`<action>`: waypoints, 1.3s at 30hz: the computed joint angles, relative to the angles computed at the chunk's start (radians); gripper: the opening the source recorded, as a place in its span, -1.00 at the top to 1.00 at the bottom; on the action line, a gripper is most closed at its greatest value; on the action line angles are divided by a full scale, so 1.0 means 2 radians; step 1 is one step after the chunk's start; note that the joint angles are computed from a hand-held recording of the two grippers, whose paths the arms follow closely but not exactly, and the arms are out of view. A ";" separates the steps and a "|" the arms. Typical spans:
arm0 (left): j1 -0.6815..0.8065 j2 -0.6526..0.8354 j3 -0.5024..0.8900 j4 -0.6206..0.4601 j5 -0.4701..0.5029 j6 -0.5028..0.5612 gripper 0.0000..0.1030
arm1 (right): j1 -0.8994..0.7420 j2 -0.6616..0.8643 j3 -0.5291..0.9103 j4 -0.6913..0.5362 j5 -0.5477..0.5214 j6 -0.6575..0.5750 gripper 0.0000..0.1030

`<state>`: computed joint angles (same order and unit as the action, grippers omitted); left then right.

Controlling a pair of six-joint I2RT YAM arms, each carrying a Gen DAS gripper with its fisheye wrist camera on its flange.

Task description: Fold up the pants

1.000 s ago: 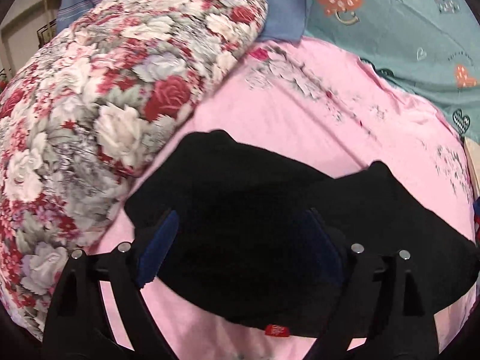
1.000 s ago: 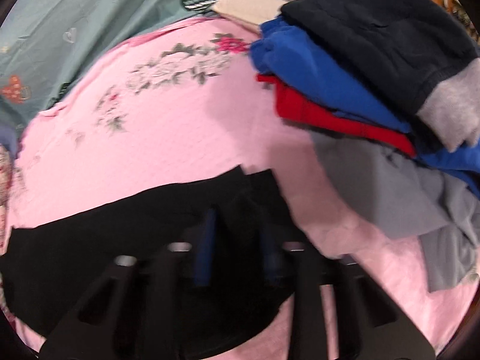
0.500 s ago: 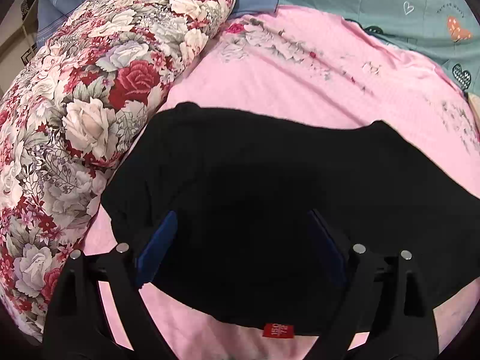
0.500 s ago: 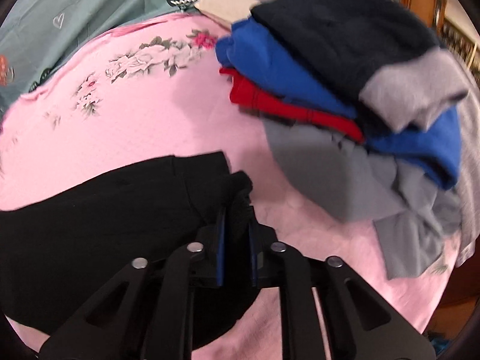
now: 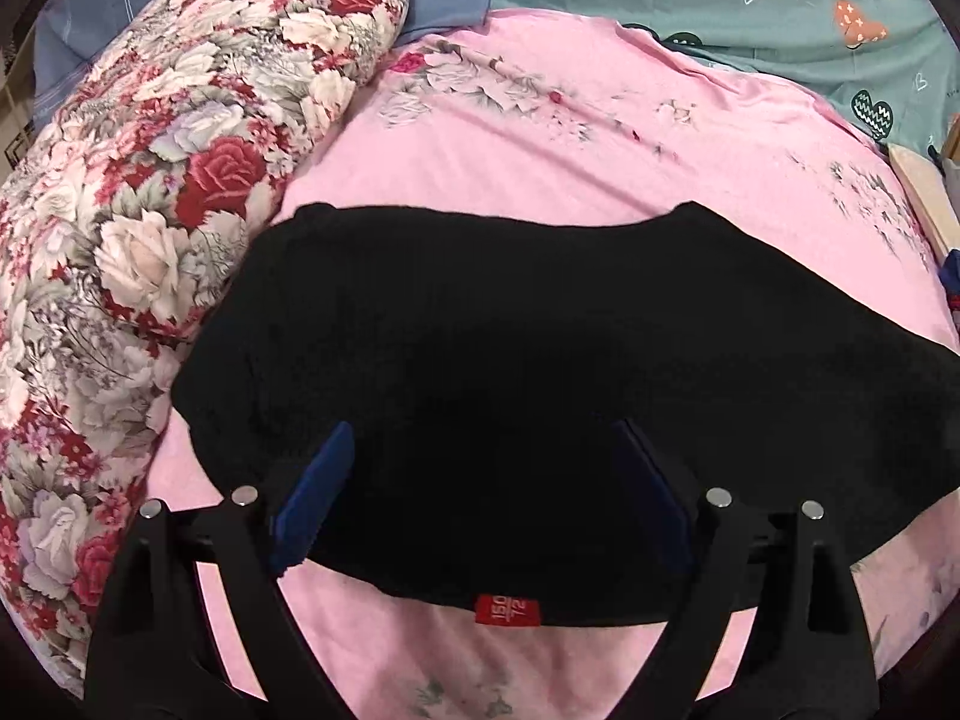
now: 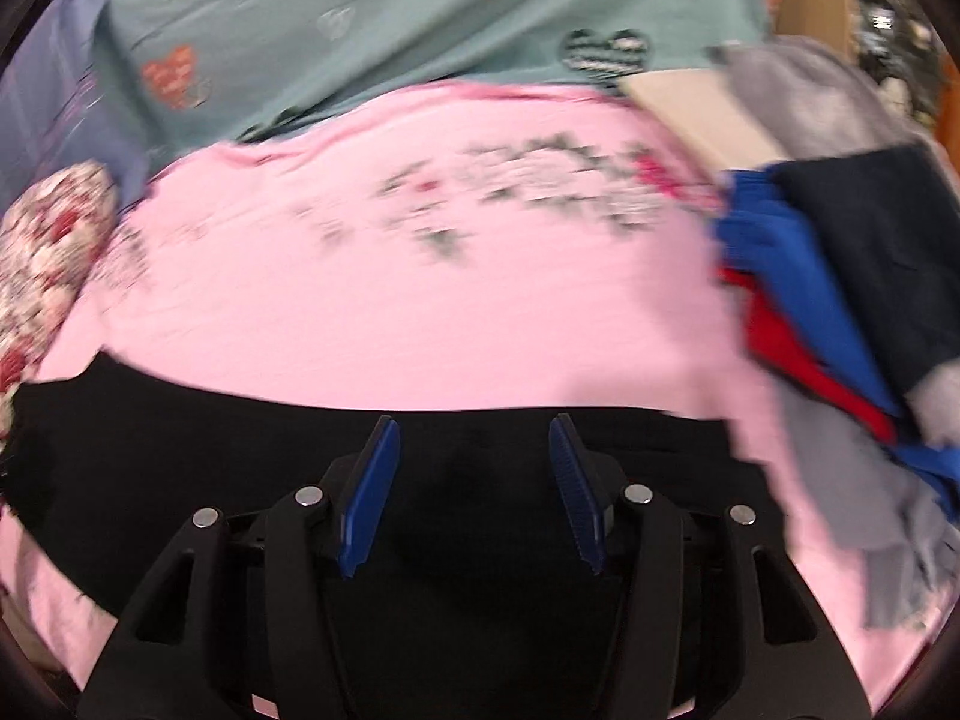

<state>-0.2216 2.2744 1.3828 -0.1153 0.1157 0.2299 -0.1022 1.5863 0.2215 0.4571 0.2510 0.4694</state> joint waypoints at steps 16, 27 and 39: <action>0.018 0.024 -0.007 0.017 0.036 -0.011 -0.74 | 0.157 0.349 0.490 -0.186 -0.124 -0.096 0.27; 0.034 0.031 0.016 0.002 0.081 -0.032 -0.81 | 0.153 0.369 0.549 -0.182 -0.115 -0.082 0.46; 0.032 0.029 0.007 0.018 0.073 -0.022 -0.82 | 0.174 0.474 0.738 -0.260 -0.142 -0.093 0.96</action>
